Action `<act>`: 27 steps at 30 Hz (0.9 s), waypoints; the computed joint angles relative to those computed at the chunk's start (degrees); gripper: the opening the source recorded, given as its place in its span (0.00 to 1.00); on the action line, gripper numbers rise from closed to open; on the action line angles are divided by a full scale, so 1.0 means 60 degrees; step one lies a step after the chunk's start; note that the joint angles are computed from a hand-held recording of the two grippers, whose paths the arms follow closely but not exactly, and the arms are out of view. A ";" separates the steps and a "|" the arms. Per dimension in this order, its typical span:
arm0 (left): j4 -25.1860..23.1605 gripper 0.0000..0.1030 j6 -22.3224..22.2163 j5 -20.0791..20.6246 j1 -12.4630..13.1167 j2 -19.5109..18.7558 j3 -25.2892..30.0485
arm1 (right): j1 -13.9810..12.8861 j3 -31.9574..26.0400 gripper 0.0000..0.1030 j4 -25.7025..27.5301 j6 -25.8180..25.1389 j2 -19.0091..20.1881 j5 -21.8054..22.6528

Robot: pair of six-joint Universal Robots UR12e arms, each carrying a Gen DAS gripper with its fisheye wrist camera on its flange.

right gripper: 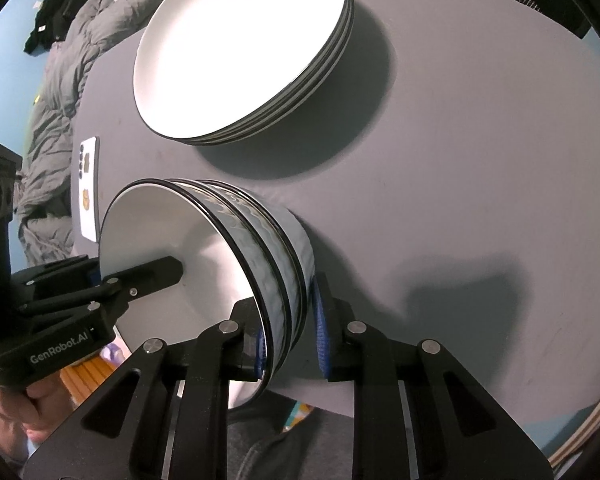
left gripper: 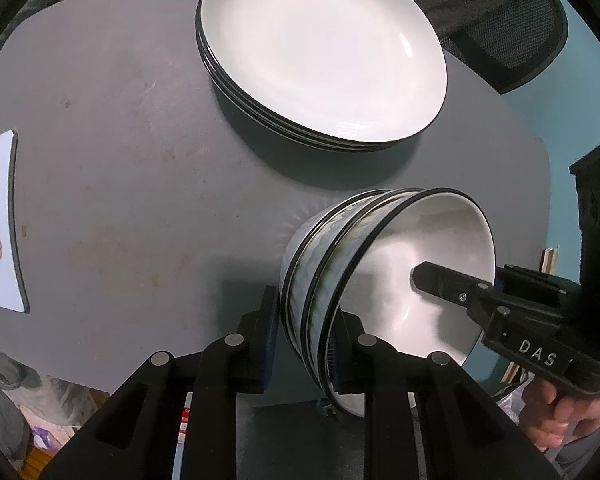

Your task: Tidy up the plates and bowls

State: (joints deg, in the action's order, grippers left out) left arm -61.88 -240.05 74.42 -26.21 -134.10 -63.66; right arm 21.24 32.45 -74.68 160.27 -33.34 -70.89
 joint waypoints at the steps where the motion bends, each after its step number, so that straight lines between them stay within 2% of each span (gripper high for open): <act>1: -0.0052 0.20 0.0036 0.0005 -0.0004 -0.0014 0.0035 | -0.0010 -0.0068 0.19 0.0071 0.0008 0.0034 0.0011; 14: -0.0301 0.19 0.0136 0.0168 -0.0077 -0.0132 0.0311 | 0.0063 0.0093 0.18 -0.0146 0.0019 -0.0063 -0.0249; 18: -0.0161 0.19 0.0007 0.0164 -0.0035 0.0011 0.0192 | 0.0052 -0.0039 0.18 -0.0047 0.0153 -0.0042 -0.0087; 22: -0.0236 0.19 0.0152 0.0315 0.0033 0.0188 0.0170 | 0.0092 -0.0428 0.18 0.0103 0.0235 0.0040 -0.0001; 27: -0.0437 0.19 0.0280 0.0533 0.0133 0.0308 0.0348 | 0.0142 -0.1487 0.18 0.0595 0.0322 0.0431 0.0063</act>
State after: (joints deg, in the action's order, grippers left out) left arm -64.50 -238.37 77.62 -25.41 -132.25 -61.57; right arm 22.09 23.53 -71.11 162.20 -30.75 -70.51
